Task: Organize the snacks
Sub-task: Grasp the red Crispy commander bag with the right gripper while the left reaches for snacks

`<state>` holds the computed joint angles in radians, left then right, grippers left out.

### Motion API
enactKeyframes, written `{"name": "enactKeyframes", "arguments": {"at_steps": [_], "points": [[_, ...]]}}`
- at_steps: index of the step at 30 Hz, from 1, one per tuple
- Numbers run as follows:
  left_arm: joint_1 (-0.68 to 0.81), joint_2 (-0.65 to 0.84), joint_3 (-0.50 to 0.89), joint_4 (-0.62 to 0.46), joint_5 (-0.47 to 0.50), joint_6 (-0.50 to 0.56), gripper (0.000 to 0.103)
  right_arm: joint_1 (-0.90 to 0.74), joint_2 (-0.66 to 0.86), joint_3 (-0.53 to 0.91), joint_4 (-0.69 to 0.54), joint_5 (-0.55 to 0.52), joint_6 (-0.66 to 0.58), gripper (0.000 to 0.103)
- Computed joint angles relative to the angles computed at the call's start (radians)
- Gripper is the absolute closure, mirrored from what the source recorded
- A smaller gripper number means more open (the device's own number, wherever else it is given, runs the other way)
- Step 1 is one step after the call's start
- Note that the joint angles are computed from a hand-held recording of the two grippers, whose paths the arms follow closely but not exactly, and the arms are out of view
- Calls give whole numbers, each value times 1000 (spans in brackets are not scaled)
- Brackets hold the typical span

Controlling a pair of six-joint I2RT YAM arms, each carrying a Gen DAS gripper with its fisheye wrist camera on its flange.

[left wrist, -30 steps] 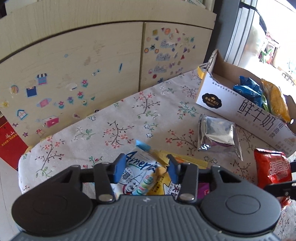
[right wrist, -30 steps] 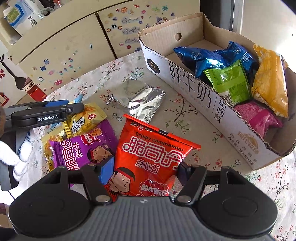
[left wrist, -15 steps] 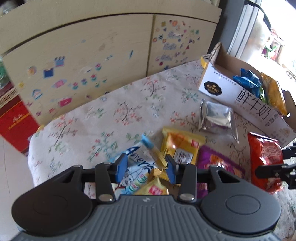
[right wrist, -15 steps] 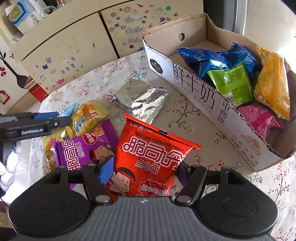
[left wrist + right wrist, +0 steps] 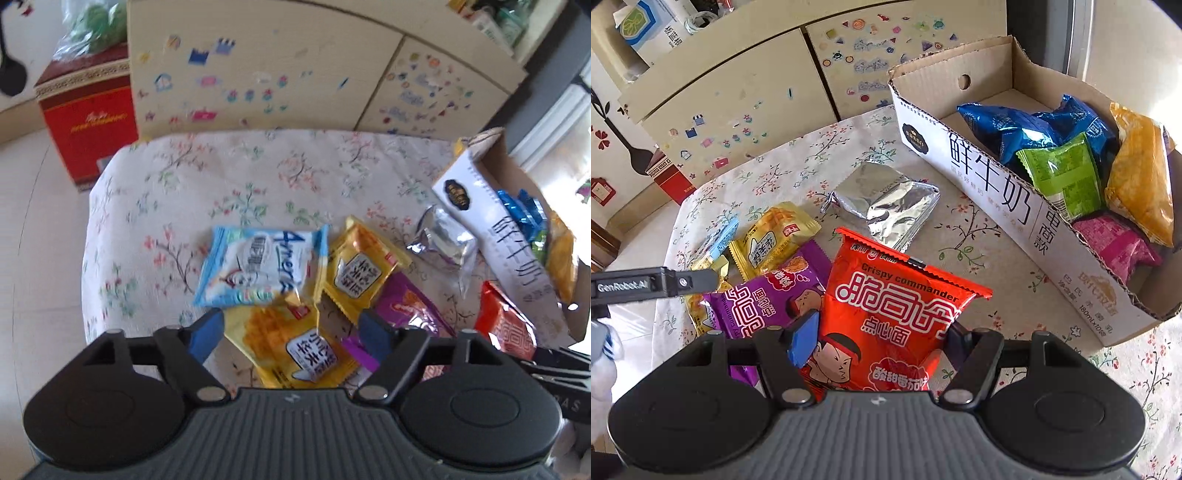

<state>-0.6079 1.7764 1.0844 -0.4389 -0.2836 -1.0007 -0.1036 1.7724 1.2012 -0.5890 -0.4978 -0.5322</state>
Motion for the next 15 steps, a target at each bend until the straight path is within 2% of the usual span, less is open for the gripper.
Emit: {"name": "enactKeyframes", "arguments": {"at_steps": [2, 8, 10, 12, 15], "points": [[-9, 48, 51, -44, -28, -47, 16, -3, 0, 1, -1, 0, -1, 29], [-45, 213, 230, -198, -82, -68, 18, -16, 7, 16, -11, -2, 1, 29], [-64, 235, 262, -232, -105, -52, 24, -21, 13, 29, -20, -6, 2, 29], [-71, 215, 240, -208, -102, -31, 38, -25, 18, 42, -34, -18, -3, 29], [-76, 173, 187, -178, -108, -28, 52, -28, 14, 48, -49, -39, -23, 29]]}}
